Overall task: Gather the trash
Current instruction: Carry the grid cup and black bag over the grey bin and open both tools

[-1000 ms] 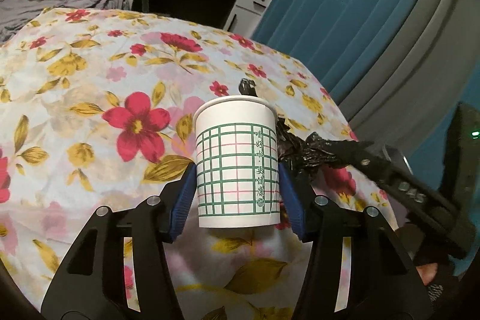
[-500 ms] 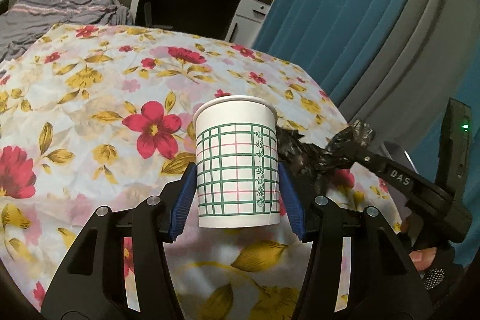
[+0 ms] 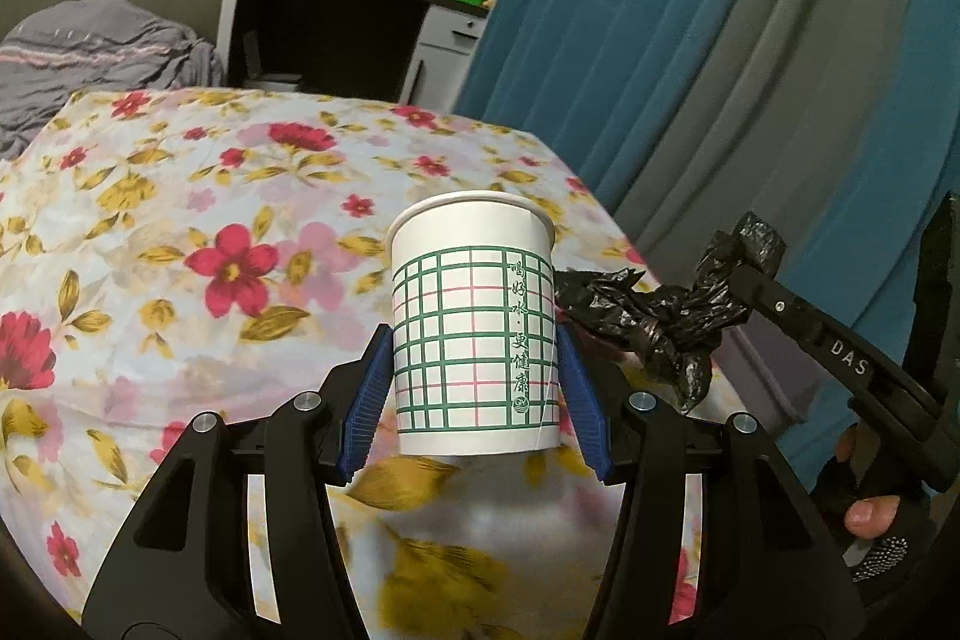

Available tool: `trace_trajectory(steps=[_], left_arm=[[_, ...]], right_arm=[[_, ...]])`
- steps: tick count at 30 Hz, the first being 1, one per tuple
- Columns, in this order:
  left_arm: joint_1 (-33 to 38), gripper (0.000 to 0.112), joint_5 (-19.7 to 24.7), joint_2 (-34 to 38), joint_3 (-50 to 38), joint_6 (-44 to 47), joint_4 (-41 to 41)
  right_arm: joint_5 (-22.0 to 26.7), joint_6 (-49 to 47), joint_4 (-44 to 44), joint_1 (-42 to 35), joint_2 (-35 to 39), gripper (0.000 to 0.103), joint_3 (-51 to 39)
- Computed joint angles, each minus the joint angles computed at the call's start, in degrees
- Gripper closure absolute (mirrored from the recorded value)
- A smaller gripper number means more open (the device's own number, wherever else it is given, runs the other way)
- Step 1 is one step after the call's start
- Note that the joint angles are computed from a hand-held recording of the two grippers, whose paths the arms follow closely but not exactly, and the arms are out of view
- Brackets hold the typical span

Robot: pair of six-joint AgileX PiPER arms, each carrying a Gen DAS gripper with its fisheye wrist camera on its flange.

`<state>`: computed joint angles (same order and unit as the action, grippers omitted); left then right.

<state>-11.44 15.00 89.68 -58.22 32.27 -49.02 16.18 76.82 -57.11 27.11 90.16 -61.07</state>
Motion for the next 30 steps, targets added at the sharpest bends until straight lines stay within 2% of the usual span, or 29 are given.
trace_trajectory(steps=[8, 16, 24, 26, 30], left_arm=[[-8.9, 0.059, -1.3, -1.1, -2.5, -17.8, 17.3], [-18.6, 0.059, -0.7, 1.8, -9.1, -33.8, 32.7], [-26.2, 0.059, 2.4, 9.2, -21.3, -43.2, 41.4], [-27.8, 0.059, 3.7, 12.5, -26.0, -41.8, 39.4], [-30.4, 0.059, 6.8, 19.7, -35.6, -42.5, 39.4]], right_arm=[[1.2, 1.0, -3.0, -2.4, -8.1, 0.098, 6.4], [0.5, -3.6, -0.6, -8.6, -15.2, 0.098, 11.7], [-1.4, -14.6, 7.0, -19.7, -19.5, 0.098, 14.4], [-2.0, -15.2, 5.2, -23.3, -19.3, 0.098, 15.0], [-4.9, -18.1, 7.2, -29.7, -17.4, 0.098, 15.3]])
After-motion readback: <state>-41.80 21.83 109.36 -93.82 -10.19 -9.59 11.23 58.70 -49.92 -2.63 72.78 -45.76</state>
